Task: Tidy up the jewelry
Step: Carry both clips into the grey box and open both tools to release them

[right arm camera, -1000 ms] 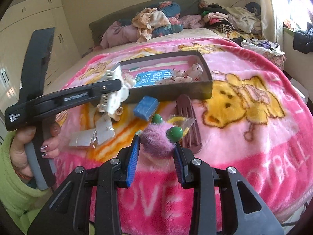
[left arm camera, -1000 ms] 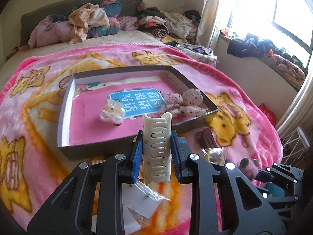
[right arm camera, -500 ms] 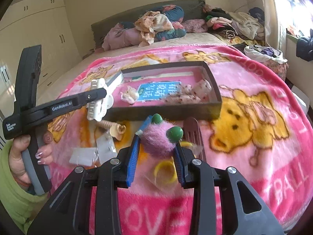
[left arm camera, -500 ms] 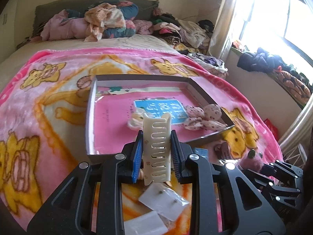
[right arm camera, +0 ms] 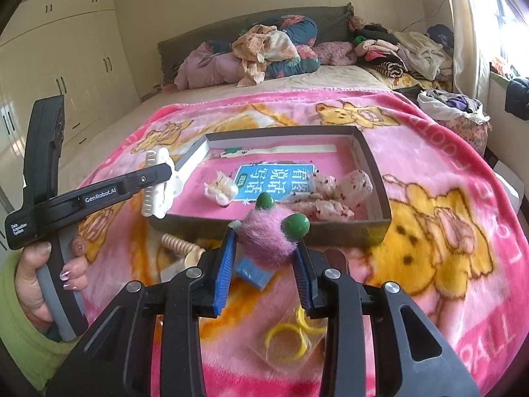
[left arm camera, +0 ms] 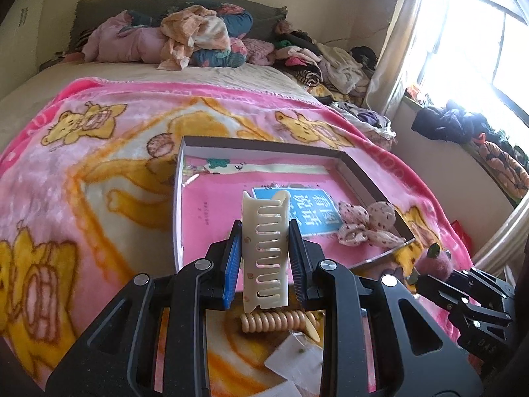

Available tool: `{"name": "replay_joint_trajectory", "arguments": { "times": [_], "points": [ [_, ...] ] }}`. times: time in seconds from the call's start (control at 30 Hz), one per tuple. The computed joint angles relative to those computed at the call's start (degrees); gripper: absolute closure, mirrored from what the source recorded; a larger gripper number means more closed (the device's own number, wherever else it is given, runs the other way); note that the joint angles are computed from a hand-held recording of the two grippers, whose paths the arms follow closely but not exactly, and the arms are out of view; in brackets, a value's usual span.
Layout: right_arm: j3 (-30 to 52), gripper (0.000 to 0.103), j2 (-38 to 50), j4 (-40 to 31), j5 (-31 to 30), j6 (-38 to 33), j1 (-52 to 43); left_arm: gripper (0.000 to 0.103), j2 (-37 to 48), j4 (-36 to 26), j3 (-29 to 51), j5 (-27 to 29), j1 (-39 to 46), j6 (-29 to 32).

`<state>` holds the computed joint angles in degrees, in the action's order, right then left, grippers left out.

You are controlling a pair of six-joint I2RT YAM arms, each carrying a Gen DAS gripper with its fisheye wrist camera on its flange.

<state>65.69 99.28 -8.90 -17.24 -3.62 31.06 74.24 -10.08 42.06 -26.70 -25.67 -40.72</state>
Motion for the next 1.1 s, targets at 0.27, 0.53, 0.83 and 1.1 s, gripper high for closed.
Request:
{"name": "replay_joint_trajectory", "arguments": {
  "times": [0.27,0.53,0.83,1.1],
  "points": [
    [6.44,0.071,4.76,-1.34,0.91,0.02,-0.17,0.084,1.08,0.93,0.90,1.32,2.74,2.12],
    [14.61,0.071,10.74,-3.55,1.63,-0.24,-0.77,0.084,4.63,1.91,2.44,3.82,5.89,3.89],
    [22.66,0.071,17.13,-6.62,3.32,-0.60,-1.07,0.084,8.66,3.09,3.57,5.69,7.87,4.48],
    [28.05,0.071,21.93,-8.72,4.50,-0.59,-1.29,0.084,11.60,3.10,4.64,6.56,9.02,4.58]
  ]
}}
